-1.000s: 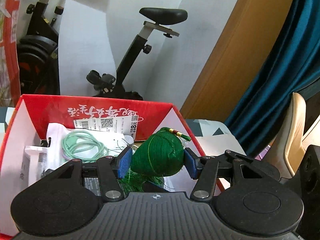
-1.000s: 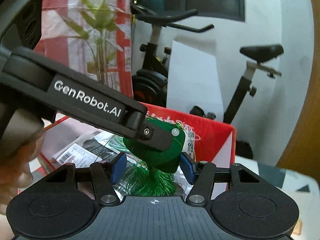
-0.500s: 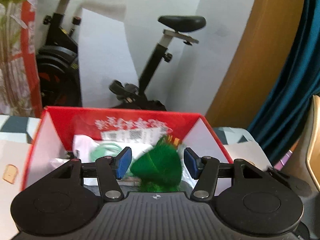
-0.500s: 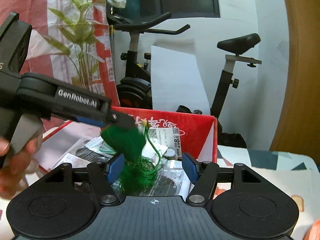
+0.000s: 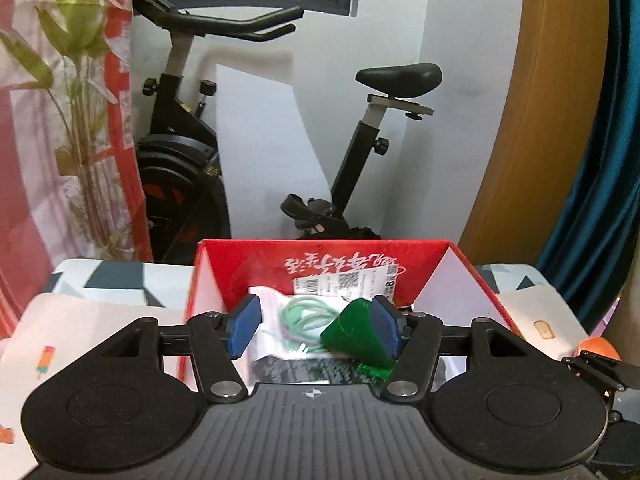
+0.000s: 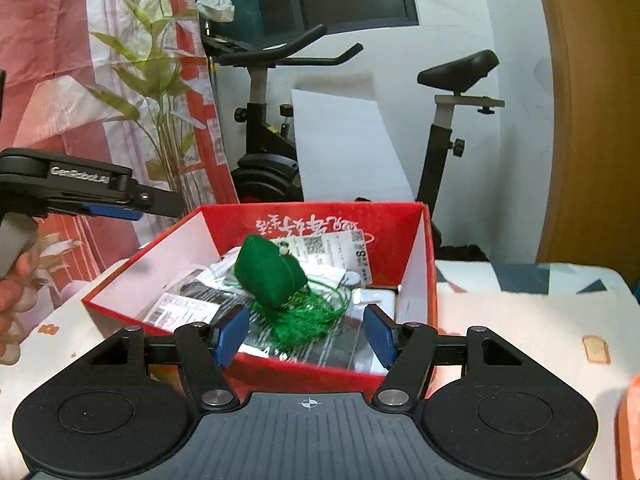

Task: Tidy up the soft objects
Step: 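Lower the green sachet into the red box and open both grippers, then move both grippers to the grey mesh cloth and close on it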

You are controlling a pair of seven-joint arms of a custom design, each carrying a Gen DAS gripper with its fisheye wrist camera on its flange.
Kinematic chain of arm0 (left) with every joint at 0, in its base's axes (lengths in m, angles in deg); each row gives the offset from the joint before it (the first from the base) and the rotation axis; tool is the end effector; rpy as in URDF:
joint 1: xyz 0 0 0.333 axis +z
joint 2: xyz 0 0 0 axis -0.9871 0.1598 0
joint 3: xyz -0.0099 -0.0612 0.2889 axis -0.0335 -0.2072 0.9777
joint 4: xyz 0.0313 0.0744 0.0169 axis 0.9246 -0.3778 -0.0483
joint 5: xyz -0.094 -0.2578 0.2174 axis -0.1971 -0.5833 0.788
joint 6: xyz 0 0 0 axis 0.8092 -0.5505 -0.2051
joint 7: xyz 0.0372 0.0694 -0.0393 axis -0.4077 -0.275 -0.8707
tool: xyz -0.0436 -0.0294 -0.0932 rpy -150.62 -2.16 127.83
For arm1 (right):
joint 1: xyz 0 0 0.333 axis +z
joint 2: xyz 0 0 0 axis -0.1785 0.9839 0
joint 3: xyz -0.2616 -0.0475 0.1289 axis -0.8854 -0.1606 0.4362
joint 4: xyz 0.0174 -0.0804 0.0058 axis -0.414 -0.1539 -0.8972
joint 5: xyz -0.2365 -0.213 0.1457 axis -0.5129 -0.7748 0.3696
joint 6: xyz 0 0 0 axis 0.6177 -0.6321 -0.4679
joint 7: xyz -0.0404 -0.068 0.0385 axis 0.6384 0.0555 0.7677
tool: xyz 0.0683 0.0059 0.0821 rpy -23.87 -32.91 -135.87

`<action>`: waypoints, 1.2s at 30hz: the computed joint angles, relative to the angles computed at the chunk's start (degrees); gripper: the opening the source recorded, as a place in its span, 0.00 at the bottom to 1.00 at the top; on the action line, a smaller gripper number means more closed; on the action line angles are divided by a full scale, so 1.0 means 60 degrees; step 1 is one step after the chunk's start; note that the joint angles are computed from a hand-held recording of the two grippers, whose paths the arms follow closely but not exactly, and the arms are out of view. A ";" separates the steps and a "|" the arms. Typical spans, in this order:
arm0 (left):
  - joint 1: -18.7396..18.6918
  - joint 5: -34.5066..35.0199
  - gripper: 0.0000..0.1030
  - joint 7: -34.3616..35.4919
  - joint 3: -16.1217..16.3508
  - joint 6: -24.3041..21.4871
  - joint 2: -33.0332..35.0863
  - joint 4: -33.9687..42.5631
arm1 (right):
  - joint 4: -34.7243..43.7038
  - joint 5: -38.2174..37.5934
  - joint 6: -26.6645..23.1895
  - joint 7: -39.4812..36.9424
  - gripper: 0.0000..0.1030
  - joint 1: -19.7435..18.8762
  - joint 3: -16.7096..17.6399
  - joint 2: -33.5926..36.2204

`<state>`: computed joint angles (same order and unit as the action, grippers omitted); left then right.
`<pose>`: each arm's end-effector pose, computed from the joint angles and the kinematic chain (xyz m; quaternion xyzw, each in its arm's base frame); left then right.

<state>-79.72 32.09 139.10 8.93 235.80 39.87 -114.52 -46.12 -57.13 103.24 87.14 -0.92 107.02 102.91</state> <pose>0.6870 -0.0494 0.4922 -0.6401 0.6055 -0.3515 0.3163 0.6499 0.2671 0.4083 -0.6860 0.5075 -0.2044 0.4797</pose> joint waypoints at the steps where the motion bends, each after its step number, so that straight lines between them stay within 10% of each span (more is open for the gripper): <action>1: -0.0123 0.0138 0.63 -0.0112 0.0171 0.0030 -0.0116 -0.0144 | -0.0124 0.0026 0.0048 0.0025 0.58 0.0039 -0.0043 -0.0080; 15: -0.0236 0.0840 0.65 -0.1225 0.0741 0.1321 -0.1764 -0.2961 | -0.2425 -0.0886 0.1610 0.1031 0.58 -0.0271 0.0205 -0.1149; 23: -0.1089 0.2223 0.65 -0.2886 0.2297 0.1861 -0.2430 -0.4467 | -0.3159 -0.1465 0.1418 0.2050 0.58 -0.0118 -0.0166 -0.1426; 29: 0.0487 0.1287 0.65 -0.2378 0.0830 0.1725 -0.2376 -0.5191 | -0.2640 -0.1274 0.0535 0.2105 0.58 0.0301 -0.0551 -0.0976; 36: 0.0279 0.0734 0.70 -0.3059 0.1406 0.1860 -0.2046 -0.5576 | -0.1605 -0.0436 -0.0089 0.2146 0.59 0.1465 -0.1744 -0.0224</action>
